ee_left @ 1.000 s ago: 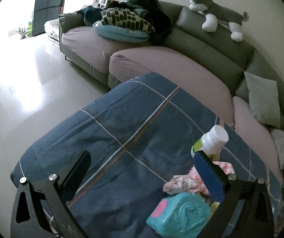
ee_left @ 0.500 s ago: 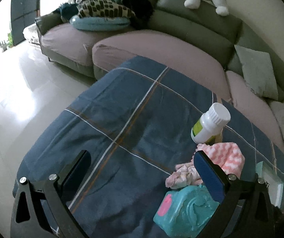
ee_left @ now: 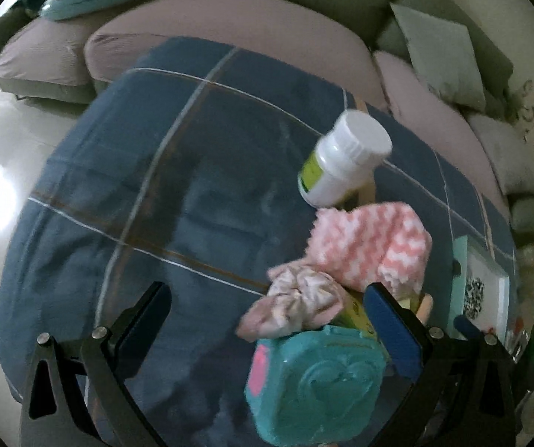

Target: Organize soft objects

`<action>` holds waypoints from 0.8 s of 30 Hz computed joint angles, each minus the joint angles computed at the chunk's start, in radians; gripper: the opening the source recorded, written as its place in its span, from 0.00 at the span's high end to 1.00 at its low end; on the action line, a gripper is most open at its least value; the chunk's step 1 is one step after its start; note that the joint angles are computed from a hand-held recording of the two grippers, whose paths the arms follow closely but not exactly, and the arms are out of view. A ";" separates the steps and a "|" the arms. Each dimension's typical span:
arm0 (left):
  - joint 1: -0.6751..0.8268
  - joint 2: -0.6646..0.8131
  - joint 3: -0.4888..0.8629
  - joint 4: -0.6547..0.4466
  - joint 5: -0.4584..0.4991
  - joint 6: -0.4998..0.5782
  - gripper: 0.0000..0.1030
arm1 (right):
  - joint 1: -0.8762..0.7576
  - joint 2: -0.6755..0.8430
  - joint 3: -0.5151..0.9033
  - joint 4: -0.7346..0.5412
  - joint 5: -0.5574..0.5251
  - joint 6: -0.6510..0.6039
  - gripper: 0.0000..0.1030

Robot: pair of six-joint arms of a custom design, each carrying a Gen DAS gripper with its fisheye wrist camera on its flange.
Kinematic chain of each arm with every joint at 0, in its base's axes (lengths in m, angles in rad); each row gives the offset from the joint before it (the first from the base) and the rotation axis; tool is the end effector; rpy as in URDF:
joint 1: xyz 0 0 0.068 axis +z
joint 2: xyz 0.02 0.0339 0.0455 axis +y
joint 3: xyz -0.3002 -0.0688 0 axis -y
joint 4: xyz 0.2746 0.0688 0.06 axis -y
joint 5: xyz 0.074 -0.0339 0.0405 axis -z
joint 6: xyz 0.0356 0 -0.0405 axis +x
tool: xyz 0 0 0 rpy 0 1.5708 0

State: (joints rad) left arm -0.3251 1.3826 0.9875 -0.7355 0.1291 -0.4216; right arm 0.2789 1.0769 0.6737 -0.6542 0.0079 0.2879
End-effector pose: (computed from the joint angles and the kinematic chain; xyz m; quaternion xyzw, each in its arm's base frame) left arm 0.2705 -0.0960 0.2592 -0.0329 0.9734 -0.1381 0.1799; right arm 0.1997 0.0569 0.2298 0.0054 0.9672 0.0673 0.2448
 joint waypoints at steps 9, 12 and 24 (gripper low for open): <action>-0.041 0.125 0.064 -0.038 0.042 0.017 0.00 | -0.044 0.028 -0.006 0.014 -0.014 -0.015 0.16; -0.053 0.161 0.082 -0.055 0.027 0.018 0.00 | -0.048 0.040 -0.008 0.019 -0.015 -0.014 0.19; -0.005 0.208 0.095 -0.049 0.083 0.002 0.03 | -0.097 0.122 -0.021 0.072 -0.088 -0.020 0.24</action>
State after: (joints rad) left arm -0.3299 1.5903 1.0827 -0.7848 0.2119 -0.4192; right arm 0.1823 1.1984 0.6531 -0.5822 -0.0806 0.2683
